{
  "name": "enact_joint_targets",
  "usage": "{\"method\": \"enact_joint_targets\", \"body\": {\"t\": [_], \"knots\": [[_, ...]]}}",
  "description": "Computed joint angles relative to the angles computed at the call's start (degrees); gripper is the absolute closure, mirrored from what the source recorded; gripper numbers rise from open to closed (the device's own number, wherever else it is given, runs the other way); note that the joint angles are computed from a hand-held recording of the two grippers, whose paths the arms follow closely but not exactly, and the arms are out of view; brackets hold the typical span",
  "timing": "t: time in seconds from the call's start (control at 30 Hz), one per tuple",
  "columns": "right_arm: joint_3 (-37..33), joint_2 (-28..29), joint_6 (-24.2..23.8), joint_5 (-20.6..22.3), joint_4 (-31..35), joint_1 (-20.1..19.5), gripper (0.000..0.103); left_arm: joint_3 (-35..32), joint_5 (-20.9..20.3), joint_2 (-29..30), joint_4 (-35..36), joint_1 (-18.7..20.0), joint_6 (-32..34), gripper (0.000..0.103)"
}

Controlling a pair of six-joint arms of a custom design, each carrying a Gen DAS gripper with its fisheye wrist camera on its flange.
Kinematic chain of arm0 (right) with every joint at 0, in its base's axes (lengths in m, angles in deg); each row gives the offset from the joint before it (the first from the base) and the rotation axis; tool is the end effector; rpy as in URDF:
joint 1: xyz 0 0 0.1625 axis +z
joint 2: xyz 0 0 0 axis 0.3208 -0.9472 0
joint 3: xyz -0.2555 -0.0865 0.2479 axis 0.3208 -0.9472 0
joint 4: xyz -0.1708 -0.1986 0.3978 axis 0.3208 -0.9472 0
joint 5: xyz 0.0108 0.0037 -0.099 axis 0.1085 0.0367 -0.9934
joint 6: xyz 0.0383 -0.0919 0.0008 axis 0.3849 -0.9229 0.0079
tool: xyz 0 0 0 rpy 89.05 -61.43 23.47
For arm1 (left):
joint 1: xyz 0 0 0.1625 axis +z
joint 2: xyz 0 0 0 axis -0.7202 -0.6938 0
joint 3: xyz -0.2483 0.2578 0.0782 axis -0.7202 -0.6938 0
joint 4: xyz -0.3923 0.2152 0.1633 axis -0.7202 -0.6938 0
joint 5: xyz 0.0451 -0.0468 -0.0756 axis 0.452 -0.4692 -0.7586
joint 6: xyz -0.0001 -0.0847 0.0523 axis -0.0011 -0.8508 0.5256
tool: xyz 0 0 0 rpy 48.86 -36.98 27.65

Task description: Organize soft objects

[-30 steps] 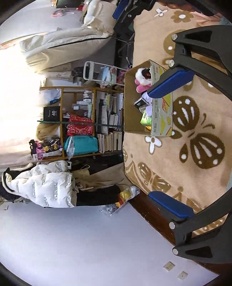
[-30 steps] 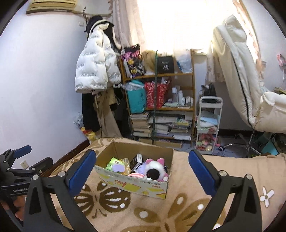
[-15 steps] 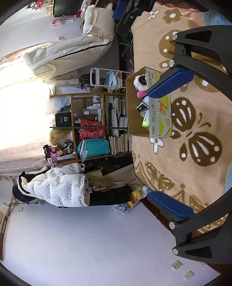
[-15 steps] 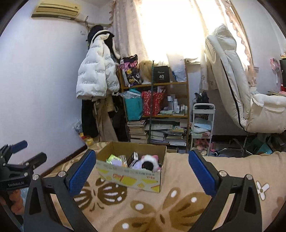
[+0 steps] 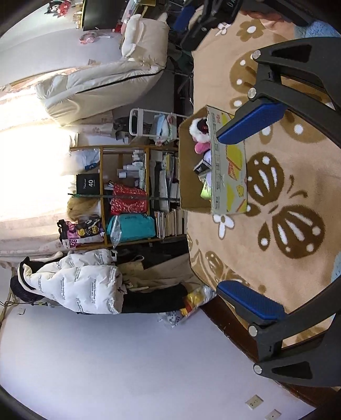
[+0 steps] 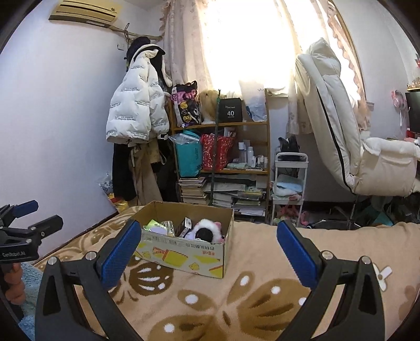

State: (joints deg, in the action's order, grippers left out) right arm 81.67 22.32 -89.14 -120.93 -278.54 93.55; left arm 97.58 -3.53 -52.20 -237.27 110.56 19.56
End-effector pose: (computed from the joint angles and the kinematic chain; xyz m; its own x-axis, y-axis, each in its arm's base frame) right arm 0.3645 -0.6891 0.0549 -0.7580 0.0625 0.6492 -0.6120 0.2759 -0.7411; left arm -0.1307 -0.7081 0.3510 -0.6363 0.2138 -0.7412 0.7525 0.3836 -0.5353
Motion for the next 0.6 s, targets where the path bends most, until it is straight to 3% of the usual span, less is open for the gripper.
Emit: {"method": "enact_joint_targets", "body": {"t": [0.6], "knots": [[0.7, -0.2, 1.2, 0.5, 0.2, -0.7, 0.000, -0.5, 0.3, 0.9, 0.9, 0.3, -1.2, 0.001]]}}
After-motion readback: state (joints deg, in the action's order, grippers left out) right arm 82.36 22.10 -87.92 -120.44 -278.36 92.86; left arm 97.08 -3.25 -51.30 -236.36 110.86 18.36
